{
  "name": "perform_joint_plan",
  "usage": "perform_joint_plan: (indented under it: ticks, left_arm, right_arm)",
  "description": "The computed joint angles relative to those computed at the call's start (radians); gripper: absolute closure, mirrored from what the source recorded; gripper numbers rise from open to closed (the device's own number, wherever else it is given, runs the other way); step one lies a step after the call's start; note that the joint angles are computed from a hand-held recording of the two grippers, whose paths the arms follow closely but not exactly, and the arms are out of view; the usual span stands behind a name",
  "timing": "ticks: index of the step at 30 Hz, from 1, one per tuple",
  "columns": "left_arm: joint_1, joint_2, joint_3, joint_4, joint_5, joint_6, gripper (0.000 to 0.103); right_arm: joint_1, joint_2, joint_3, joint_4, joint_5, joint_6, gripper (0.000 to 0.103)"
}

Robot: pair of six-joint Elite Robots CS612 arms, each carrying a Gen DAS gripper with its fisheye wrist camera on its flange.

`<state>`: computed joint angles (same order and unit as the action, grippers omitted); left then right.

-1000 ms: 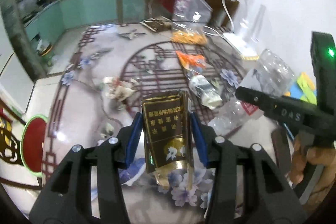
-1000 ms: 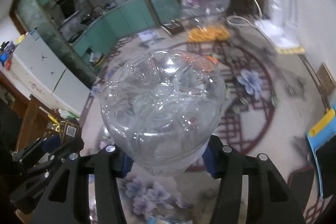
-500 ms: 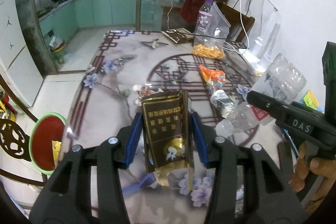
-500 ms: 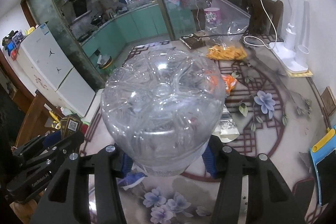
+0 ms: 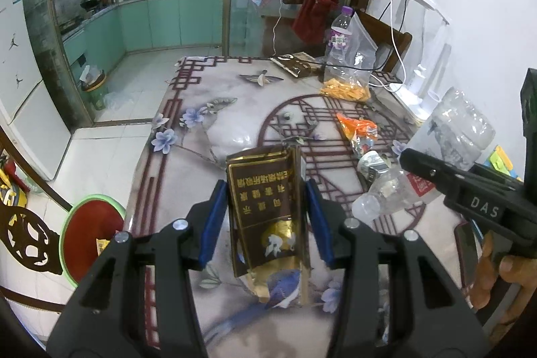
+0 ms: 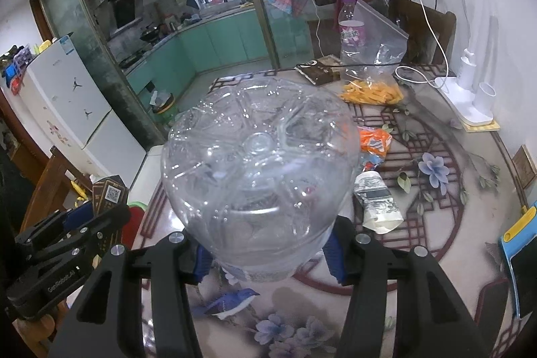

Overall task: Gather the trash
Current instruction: 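Carry the gold box with the left tool while the right tool carries the bottle to the red bin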

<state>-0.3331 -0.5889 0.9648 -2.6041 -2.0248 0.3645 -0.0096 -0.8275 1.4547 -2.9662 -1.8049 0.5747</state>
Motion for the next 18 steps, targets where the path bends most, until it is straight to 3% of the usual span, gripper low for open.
perform_joint_plan:
  ticks: [18]
  left_arm:
    - [0.04, 0.068, -0.134, 0.075, -0.018, 0.019, 0.058]
  right_arm:
    - [0.036, 0.067, -0.129, 0.082, -0.022, 0.011, 0.051]
